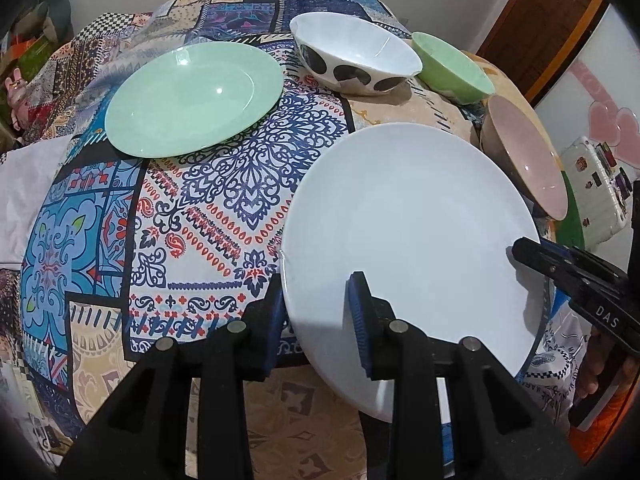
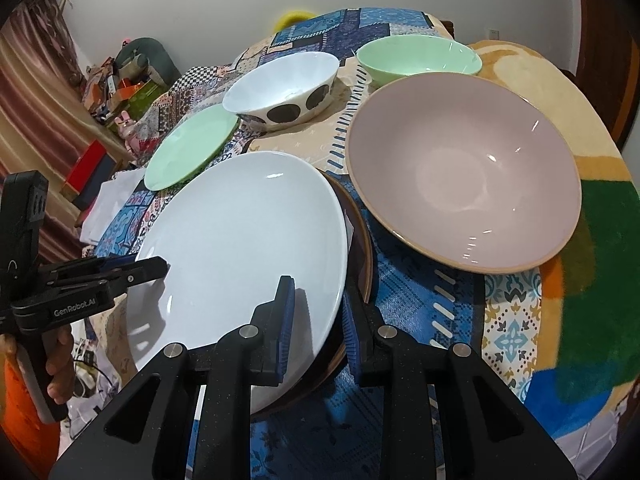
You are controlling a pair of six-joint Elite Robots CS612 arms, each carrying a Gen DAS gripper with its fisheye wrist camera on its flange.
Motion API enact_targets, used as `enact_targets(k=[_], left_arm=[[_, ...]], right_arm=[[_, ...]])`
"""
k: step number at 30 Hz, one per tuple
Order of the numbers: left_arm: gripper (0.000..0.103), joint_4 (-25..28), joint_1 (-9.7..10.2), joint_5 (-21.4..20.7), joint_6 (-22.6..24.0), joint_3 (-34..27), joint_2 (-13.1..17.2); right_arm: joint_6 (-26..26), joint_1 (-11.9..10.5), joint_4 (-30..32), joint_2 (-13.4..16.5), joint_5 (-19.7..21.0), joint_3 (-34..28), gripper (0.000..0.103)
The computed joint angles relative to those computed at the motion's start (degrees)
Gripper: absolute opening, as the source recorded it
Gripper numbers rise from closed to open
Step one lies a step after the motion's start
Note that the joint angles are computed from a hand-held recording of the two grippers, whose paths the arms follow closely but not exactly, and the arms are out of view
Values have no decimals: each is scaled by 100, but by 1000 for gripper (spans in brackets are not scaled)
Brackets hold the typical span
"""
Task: Organize plates and bowls
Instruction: 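Lower the white plate onto the dark purple plate and open both grippers, then move both grippers to the mint green plate rim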
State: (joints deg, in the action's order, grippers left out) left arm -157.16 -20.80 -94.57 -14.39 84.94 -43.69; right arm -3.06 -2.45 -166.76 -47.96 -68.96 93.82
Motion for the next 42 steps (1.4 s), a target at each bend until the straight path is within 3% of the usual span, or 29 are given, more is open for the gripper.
enact_targets(k=[7,12,24,29,31,36,42], left_arm=[[37,-18,-48,106,78,47,-18],[45,-140,-68,188,105,152,-72],[60,-973,-37,507,70,596,-412],[73,-1430,56,673,-18,703,-524],[83,-1553,99,764,-25,704,-534],[90,-1681,243,1111,-28,555,-465],[92,-1389,540,982,-214,71,-174]], right_arm=[[3,-5,-27,-12,-10,15,21],[-15,37,-240,-56,-337,84,23],[-212,87,-366,-134,-258,76,26],[-180,181,-546,-66,-236,-97,50],[-163,226,-553,-16,-213,-206,56],[-221,373,-413,168,-189,-569,59],[-365,545,19,467,-195,-1130,59]])
